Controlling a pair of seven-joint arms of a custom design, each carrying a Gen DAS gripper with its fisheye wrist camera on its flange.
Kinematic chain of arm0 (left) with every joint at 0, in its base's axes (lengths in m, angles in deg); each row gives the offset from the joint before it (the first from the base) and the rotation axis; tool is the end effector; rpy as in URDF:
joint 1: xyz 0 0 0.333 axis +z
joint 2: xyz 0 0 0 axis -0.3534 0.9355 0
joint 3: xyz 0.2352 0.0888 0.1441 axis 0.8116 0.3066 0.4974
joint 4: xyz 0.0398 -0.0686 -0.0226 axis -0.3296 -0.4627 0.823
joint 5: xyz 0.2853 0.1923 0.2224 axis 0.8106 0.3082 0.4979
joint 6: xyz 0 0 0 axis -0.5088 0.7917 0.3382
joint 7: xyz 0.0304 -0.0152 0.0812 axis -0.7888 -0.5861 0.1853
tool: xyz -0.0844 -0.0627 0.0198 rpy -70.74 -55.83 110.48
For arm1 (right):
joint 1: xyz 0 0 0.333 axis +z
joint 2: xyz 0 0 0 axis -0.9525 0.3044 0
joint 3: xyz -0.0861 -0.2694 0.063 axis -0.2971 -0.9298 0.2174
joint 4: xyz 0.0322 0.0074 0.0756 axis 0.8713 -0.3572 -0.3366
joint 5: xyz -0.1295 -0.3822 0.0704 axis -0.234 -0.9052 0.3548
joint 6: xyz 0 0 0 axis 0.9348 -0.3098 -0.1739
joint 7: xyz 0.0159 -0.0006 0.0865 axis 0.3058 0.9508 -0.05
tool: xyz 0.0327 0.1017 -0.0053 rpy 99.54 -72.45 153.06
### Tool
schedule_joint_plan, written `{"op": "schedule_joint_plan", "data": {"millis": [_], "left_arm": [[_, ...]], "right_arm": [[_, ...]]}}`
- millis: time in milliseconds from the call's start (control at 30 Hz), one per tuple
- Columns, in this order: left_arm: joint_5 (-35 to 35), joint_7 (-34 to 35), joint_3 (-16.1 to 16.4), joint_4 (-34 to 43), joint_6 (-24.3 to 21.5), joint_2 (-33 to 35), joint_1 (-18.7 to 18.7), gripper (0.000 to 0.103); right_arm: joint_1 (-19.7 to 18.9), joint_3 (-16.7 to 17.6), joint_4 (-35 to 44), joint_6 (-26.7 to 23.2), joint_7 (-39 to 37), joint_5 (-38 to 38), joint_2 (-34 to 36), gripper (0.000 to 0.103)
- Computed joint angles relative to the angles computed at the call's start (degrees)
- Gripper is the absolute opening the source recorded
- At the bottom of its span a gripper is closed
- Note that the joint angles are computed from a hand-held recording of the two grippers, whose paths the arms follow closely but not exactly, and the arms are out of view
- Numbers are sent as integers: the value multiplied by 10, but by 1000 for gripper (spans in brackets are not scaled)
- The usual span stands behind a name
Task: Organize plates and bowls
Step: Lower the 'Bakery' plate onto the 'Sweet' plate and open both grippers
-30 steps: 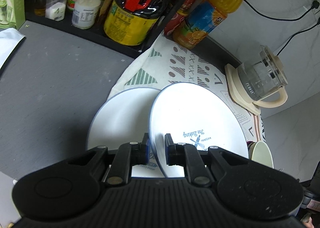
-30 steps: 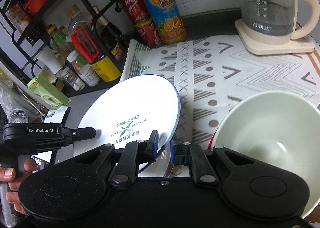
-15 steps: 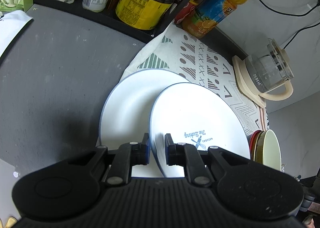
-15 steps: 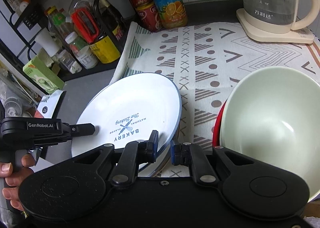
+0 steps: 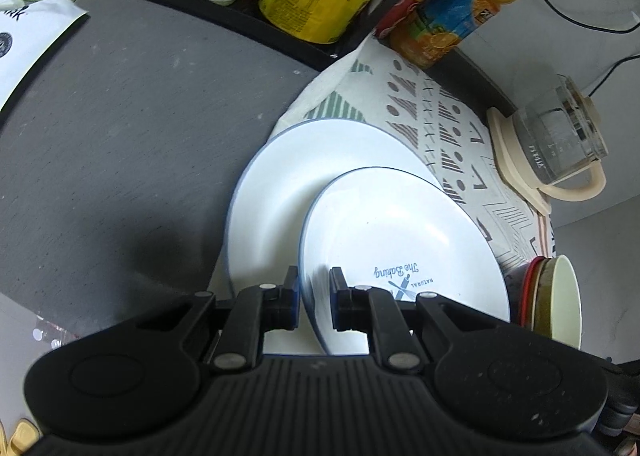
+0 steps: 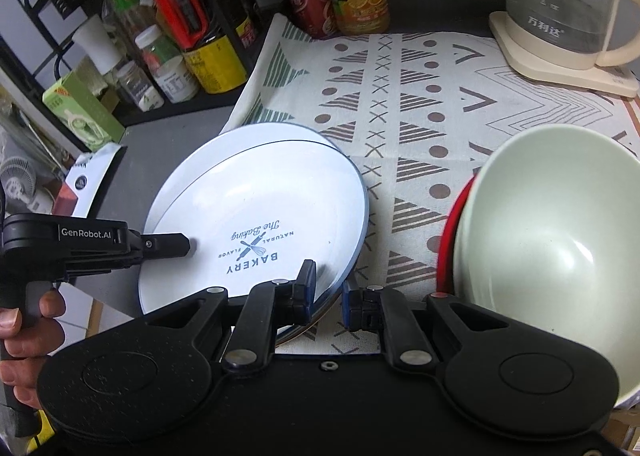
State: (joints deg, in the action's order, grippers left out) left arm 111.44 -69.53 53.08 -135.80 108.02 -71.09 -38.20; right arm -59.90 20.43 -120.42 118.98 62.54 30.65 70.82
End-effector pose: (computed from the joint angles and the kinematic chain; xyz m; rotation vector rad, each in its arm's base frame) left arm 0.4202 -0.3212 0.4078 -2.7246 0.9882 -0.8167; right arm 0.5299 0.1243 0.4042 -2.3090 1.0706 0.0001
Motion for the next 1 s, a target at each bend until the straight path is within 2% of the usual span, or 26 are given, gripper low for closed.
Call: {"op": "schedule_joint_plan", "data": {"millis": [400, 733, 900, 1000], "left_arm": [[-11, 5, 3, 6, -13, 14, -3, 12], [-24, 66, 9, 57, -80, 45, -14, 14], [-6, 82, 6, 93, -153, 61, -20, 14], [0, 90, 9, 98, -168, 63, -22, 13]], "right_arm": [[7, 9, 3, 19, -4, -30, 9, 13], [6, 9, 9, 16, -2, -36, 22, 16], [8, 12, 9, 24, -6, -35, 24, 19], [8, 12, 8, 27, -8, -33, 25, 20]]}}
